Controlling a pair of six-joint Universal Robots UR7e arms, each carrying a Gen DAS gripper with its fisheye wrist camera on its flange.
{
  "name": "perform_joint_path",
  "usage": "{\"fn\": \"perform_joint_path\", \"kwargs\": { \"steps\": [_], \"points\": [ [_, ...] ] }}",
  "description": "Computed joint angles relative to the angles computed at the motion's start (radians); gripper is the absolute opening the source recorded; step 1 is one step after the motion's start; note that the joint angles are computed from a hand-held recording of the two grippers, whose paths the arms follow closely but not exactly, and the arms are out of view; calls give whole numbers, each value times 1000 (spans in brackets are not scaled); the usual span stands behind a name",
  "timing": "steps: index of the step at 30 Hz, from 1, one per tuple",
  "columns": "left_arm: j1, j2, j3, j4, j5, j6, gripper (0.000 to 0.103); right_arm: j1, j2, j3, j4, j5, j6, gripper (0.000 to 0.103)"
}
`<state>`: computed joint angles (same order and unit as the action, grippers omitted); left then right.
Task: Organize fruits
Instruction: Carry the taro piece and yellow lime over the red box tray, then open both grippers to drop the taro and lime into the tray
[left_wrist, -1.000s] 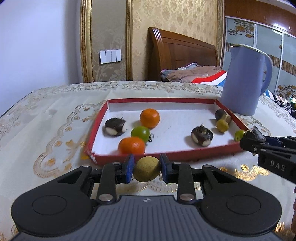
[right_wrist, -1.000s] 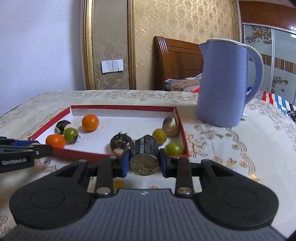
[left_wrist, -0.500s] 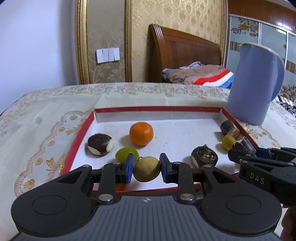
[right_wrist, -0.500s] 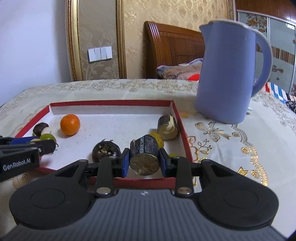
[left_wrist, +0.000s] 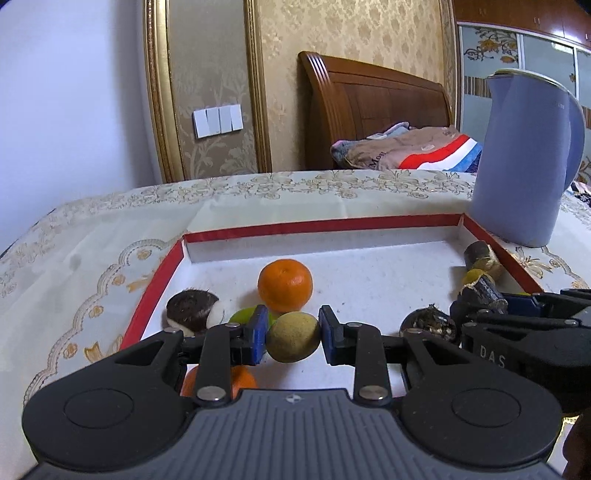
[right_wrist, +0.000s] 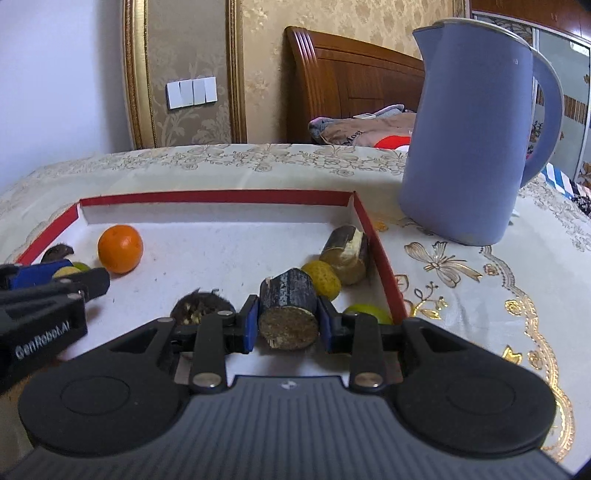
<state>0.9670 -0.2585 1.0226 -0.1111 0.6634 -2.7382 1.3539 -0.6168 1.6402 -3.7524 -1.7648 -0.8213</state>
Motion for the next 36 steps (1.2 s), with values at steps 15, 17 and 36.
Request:
{"fn": "perform_joint_path", "kwargs": {
  "steps": [15, 17, 36],
  "points": [
    [3, 1, 25, -117, -14, 87, 32, -6, 10, -9, -20, 21, 4, 31],
    [4, -2, 29, -116, -8, 81, 47, -8, 8, -5, -20, 26, 11, 31],
    [9, -16, 40, -91, -29, 1, 76, -22, -19, 69, -85, 121, 15, 70]
  ]
}}
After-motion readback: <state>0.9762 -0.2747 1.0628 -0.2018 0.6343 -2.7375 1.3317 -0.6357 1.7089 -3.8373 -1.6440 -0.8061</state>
